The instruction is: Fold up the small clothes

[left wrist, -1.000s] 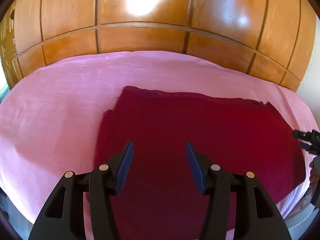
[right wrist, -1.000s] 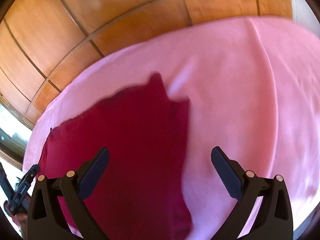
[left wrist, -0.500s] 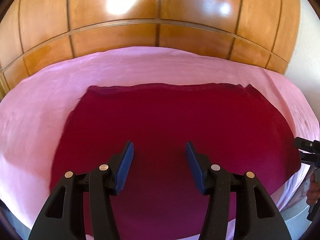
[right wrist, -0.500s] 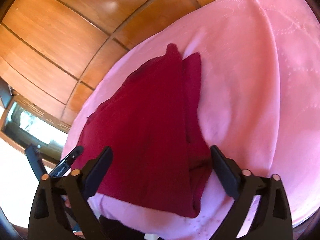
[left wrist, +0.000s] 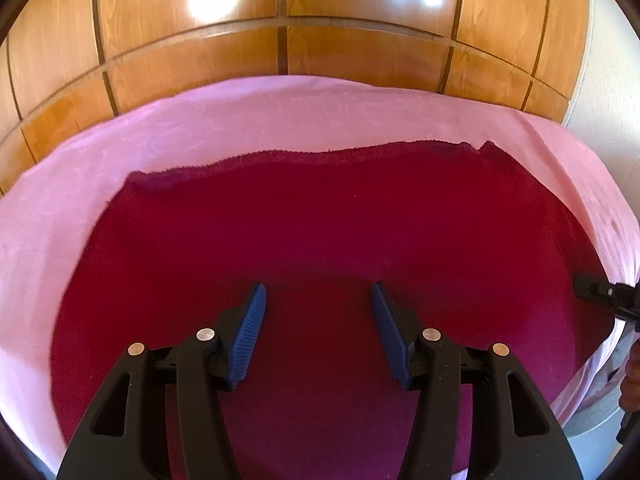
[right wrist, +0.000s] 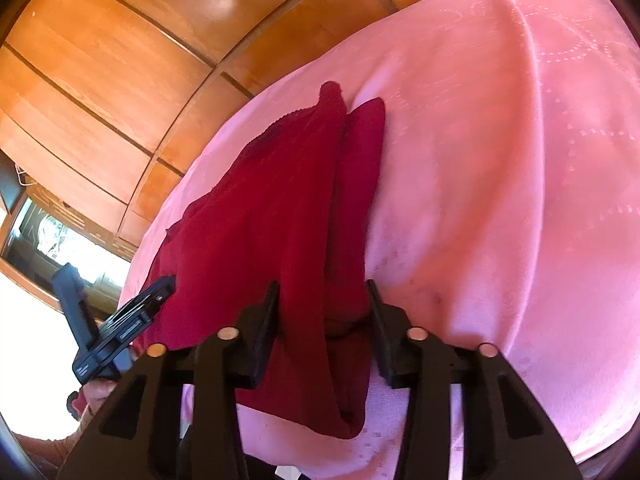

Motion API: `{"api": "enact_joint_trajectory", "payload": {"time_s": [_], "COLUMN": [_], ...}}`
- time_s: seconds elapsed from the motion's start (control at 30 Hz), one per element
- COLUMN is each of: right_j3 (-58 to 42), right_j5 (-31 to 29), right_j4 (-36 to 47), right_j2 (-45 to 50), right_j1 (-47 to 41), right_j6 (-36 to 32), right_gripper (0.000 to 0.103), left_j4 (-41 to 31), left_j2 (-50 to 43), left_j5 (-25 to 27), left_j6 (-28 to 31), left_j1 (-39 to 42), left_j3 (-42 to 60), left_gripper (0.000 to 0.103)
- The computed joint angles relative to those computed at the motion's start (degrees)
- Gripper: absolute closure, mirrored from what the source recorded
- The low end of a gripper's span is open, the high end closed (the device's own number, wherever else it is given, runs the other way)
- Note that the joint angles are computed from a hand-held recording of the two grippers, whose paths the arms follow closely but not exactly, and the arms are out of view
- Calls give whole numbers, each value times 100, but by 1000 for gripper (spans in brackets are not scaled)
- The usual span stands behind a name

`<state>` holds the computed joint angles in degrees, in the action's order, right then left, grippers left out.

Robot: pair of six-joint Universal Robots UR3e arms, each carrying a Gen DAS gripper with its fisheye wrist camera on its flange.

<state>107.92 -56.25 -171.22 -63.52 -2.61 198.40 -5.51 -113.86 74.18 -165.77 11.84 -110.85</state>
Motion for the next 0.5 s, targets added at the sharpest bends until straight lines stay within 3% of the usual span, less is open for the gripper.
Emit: {"api": "enact_joint_trajectory", "payload": {"time_s": [0.17, 0.33, 0.5], "right_j3": [-297, -920, -2736], "right_j5": [-152, 59, 160], "right_j4": [331, 586, 1070], "right_j2": [-60, -147, 496], "right_j1": [150, 415, 1057], "right_j6": [160, 267, 375], "right_gripper": [77, 78, 79], "left_j4": [-351, -1625, -3026], "left_j2": [37, 572, 1125], "left_j5": [-244, -1854, -3016], "left_j6": [24, 526, 1305], "left_j1": [99, 1078, 2188], "left_j3": [156, 146, 105], "left_gripper": [49, 49, 49]}}
